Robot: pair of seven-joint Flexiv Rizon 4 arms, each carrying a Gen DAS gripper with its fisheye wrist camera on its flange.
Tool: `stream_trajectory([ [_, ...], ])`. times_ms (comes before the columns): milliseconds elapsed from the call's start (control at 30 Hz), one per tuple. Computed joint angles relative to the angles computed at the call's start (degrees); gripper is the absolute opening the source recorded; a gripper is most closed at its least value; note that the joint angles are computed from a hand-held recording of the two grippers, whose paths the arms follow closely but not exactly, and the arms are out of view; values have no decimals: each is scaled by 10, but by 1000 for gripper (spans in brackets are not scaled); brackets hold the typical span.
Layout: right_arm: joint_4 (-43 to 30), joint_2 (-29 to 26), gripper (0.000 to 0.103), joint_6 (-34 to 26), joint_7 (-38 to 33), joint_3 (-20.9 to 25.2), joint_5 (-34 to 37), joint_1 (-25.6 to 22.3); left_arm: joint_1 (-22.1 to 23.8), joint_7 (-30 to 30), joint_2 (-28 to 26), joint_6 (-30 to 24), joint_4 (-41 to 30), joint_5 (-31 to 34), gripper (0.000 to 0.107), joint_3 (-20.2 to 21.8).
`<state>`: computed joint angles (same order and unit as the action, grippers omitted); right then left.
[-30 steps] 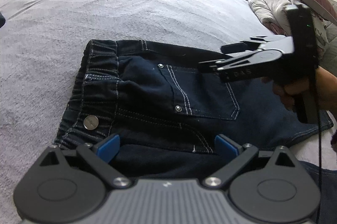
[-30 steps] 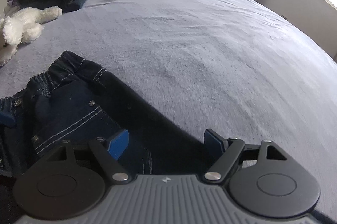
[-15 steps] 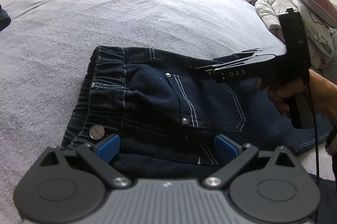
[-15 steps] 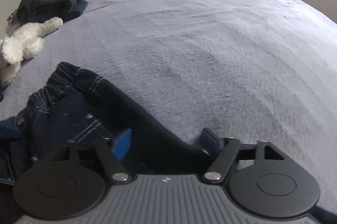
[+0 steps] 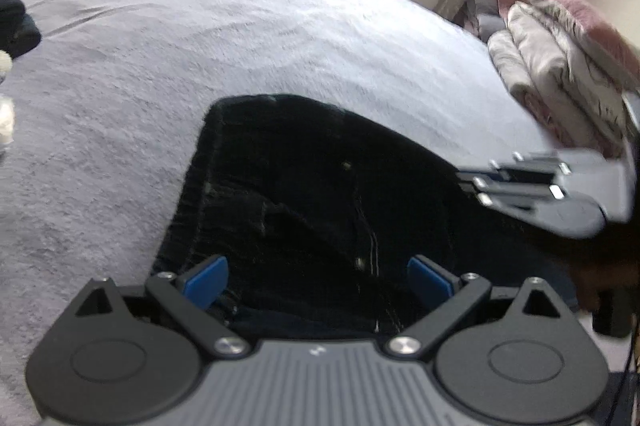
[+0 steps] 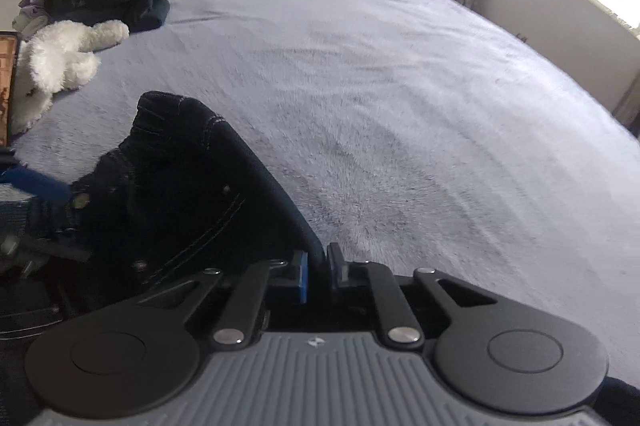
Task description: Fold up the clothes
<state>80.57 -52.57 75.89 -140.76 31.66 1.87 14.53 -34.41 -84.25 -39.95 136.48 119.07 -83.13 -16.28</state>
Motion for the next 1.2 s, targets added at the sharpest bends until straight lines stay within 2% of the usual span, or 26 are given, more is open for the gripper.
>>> stream_trajectory([
  [233,114,66,9,92,38,-8,3,-13,-14,-98,15,30,47,74,98,24],
  [333,159,92,9,125,69,-21,-4,-11,-18,-154,20,52,75,147,98,41],
  [500,223,123,9,182,122,-35,-7,-7,-27,-210,24,87,106,219,98,54],
  [600,260,137,9,217,145,-36,-12,-10,-16,-269,25,95,127,275,98,56],
  [833,346,159,9,304,181,-43,-30,-9,-5,-414,8,133,155,351,95,58],
  [900,368,159,9,326,194,-44,-36,-11,-3,-457,6,138,163,352,87,54],
  [967,386,155,9,345,207,-40,-48,-20,-3,-496,6,135,172,350,65,49],
  [1000,393,152,9,351,214,-37,-56,-27,0,-517,6,130,178,353,42,47],
  [1033,399,148,9,358,220,-36,-64,-32,5,-545,3,130,184,364,27,47],
  [1100,408,135,13,373,233,-27,-89,-51,12,-593,-4,132,192,384,21,48],
  [1200,412,116,18,367,269,7,-142,-106,5,-612,-6,121,195,388,20,55],
])
